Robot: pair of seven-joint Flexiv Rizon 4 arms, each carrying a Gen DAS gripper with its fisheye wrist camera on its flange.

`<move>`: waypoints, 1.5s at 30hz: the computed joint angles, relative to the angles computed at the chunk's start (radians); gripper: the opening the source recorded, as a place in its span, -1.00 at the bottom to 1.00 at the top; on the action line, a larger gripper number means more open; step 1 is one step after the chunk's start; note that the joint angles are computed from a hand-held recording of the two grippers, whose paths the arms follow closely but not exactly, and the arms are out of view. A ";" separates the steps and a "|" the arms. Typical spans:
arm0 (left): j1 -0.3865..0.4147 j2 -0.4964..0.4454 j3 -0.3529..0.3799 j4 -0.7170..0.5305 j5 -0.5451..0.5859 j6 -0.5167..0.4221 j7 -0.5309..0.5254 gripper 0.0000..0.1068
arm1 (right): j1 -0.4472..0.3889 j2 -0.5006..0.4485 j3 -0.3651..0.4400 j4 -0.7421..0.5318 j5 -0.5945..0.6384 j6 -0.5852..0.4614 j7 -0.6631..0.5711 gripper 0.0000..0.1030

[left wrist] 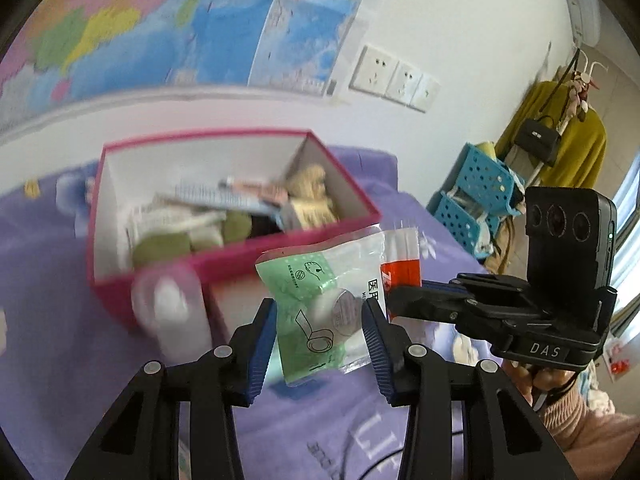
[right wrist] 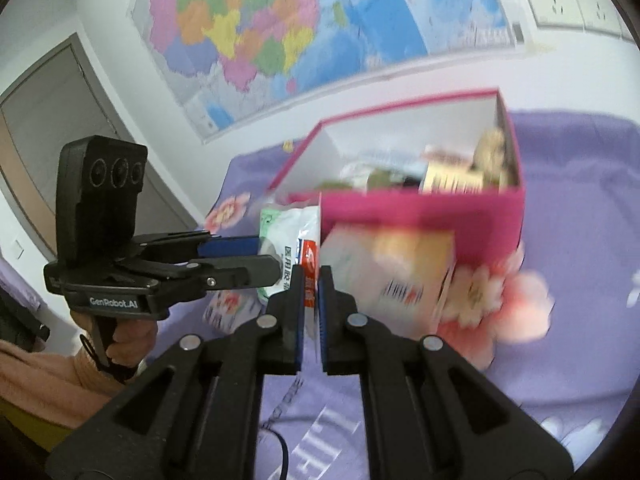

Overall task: Organize soft objects
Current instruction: 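Carry the tape bag over the pink box and release it, then move the right tool to the pink floral tissue pack and grasp it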

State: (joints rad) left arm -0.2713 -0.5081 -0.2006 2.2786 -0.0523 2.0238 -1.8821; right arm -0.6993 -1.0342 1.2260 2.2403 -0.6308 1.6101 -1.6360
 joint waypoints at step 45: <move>-0.045 0.059 0.149 0.250 -0.143 0.172 -0.020 -0.06 | 0.147 -0.057 0.016 -0.134 0.138 -0.122 -0.105 -0.52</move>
State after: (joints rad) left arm -0.3158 -0.4495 -0.0516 2.5287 -0.1951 2.1958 -1.9018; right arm -0.5524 -1.0907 1.2418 2.1064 -0.4928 1.4886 -1.7413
